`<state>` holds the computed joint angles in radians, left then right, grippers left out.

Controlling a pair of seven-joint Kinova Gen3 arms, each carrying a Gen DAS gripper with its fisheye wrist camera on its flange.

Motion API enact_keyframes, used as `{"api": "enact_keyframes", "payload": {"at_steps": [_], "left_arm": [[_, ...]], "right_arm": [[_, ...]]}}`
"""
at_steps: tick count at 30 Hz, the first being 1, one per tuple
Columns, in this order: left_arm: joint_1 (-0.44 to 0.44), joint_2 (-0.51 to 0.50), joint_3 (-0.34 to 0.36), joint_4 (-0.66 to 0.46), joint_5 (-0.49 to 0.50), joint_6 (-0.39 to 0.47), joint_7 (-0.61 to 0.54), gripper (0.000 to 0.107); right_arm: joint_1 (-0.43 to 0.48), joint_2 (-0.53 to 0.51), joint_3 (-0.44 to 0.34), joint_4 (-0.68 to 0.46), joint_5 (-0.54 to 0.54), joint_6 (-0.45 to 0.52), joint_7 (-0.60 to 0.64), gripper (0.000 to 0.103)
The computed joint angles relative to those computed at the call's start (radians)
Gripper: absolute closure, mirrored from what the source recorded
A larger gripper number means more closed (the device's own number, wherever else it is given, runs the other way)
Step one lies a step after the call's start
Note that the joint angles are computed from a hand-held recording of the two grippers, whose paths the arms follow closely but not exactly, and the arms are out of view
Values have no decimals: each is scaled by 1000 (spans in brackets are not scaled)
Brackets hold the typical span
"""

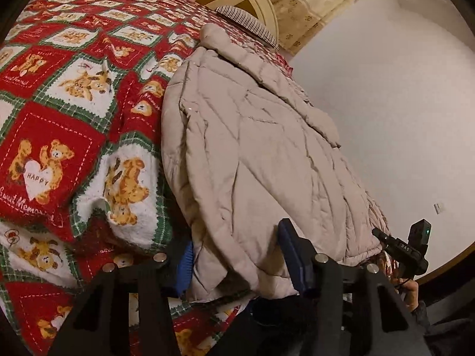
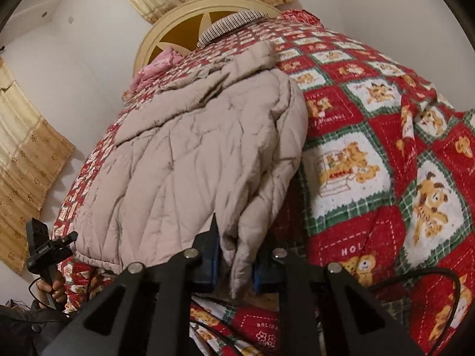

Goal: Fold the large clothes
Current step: 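Grasp the jacket side edge with both grippers and fold it lengthwise over the body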

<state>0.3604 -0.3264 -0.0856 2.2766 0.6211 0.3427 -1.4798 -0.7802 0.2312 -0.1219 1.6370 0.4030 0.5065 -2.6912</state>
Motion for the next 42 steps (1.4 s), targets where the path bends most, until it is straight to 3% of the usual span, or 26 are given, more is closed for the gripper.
{"api": "enact_keyframes", "payload": {"at_steps": [3, 7, 11, 13, 15, 16, 17, 20, 23, 27, 30, 32, 35, 37, 39, 42], "left_arm": [[-81, -4, 50, 7, 95, 17, -61, 53], [-266, -29, 129, 7, 246, 144, -209, 50], [-451, -59, 238, -24, 224, 307, -288, 50], [-544, -79, 301, -20, 230, 366, -355, 49], [-596, -71, 318, 3, 298, 397, -436, 49], [-595, -62, 300, 17, 339, 397, -473, 49], [-575, -48, 263, 26, 379, 411, -494, 49], [-446, -36, 124, 70, 501, 386, -523, 49], [-307, -56, -13, 134, 623, 326, -603, 49], [-134, -61, -154, 174, 741, 265, -712, 49], [-8, -89, -200, 162, 674, 175, -662, 52], [85, -110, -217, 139, 596, 105, -583, 61], [210, -152, -234, 112, 474, -9, -484, 73], [225, -159, -200, 107, 393, -69, -404, 73], [180, -136, -155, 106, 311, -81, -322, 72], [180, -89, -190, 90, 232, -35, -200, 67]], "right_arm": [[26, 17, -9, 10, -47, -30, 17, 78], [116, 16, -62, 64, -189, -132, 92, 57], [87, 16, -33, 58, -230, -139, 149, 45], [57, 20, -9, 49, -210, -128, 140, 43], [33, 25, 11, 45, -189, -127, 119, 43], [29, 27, 15, 45, -183, -124, 115, 51], [27, 28, 16, 40, -183, -115, 116, 61], [70, 25, -15, 58, -236, -143, 152, 76], [47, 17, 10, 70, -222, -157, 139, 82], [-33, 26, 49, 2, -110, -32, 86, 84], [-55, 17, 43, -23, -33, 22, 51, 85], [-50, 8, 29, -19, -16, 20, 39, 85], [-5, -22, -2, 31, -41, -77, 45, 85], [12, -37, -4, 64, -55, -142, 41, 86], [17, -32, -2, 72, -69, -162, 35, 86], [22, -4, -5, 65, -95, -155, 55, 85]]}}
